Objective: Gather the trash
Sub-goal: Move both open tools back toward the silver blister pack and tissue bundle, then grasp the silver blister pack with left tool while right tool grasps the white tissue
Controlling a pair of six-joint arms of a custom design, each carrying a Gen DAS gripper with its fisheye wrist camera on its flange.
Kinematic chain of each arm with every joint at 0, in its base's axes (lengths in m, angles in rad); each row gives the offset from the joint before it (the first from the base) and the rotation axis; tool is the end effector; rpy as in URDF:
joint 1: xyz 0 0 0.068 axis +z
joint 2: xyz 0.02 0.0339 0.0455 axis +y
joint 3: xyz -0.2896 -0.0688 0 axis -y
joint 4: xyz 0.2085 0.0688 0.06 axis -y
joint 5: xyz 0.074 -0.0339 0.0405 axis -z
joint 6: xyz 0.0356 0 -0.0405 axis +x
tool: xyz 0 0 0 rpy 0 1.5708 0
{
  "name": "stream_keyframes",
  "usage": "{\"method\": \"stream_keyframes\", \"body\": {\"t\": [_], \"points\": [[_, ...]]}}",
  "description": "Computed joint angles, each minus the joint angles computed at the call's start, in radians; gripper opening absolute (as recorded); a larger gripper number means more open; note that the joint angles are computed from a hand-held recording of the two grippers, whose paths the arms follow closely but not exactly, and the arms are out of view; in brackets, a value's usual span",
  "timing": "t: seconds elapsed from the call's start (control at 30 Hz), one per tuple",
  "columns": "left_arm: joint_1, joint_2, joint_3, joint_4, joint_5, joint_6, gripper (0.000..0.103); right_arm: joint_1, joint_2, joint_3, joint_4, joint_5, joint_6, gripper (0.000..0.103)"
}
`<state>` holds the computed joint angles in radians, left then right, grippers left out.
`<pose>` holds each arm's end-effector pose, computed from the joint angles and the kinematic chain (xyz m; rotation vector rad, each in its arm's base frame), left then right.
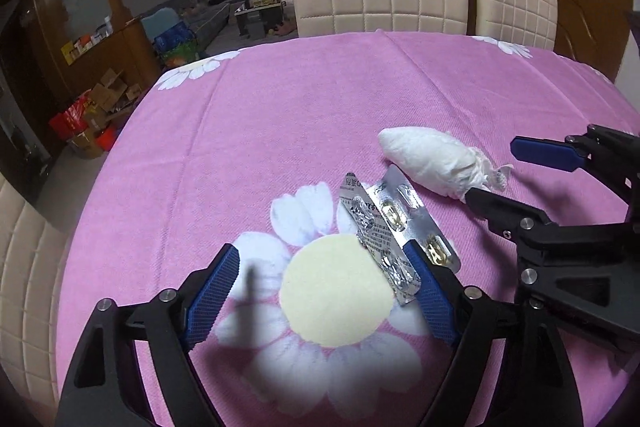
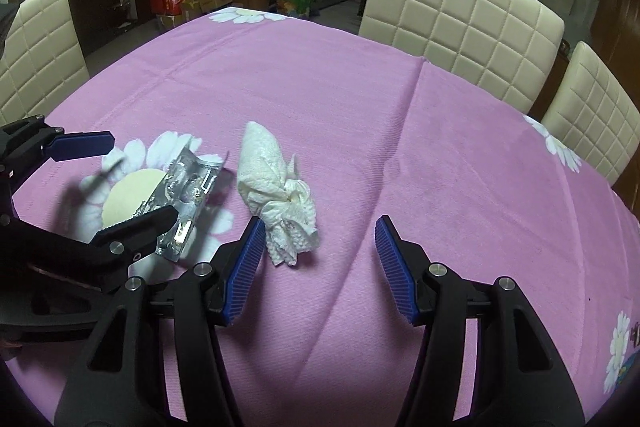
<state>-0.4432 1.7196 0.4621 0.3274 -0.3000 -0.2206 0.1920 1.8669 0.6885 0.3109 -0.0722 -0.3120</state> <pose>0.2293 -0.0972 0.1335 0.1495 2.4405 0.0849 0.3043 0.0618 0.1373 -0.6385 2.3504 0.0342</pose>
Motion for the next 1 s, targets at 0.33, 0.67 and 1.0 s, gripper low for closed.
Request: {"method": "stream_keyframes", "body": {"t": [0.33, 0.67, 1.0], "points": [[0.025, 0.009, 0.015, 0.012, 0.035, 0.118, 0.058, 0.037, 0.044, 0.057, -0.036, 0.011, 0.008, 0.059], [0.096, 0.024, 0.033, 0.02, 0.158, 0.144, 0.056, 0.017, 0.068, 0.06, -0.028, -0.092, -0.043, 0.023], [0.058, 0.011, 0.029, 0.013, 0.141, 0.113, 0.008, 0.057, 0.051, 0.028, 0.012, -0.018, -0.032, 0.02]]}}
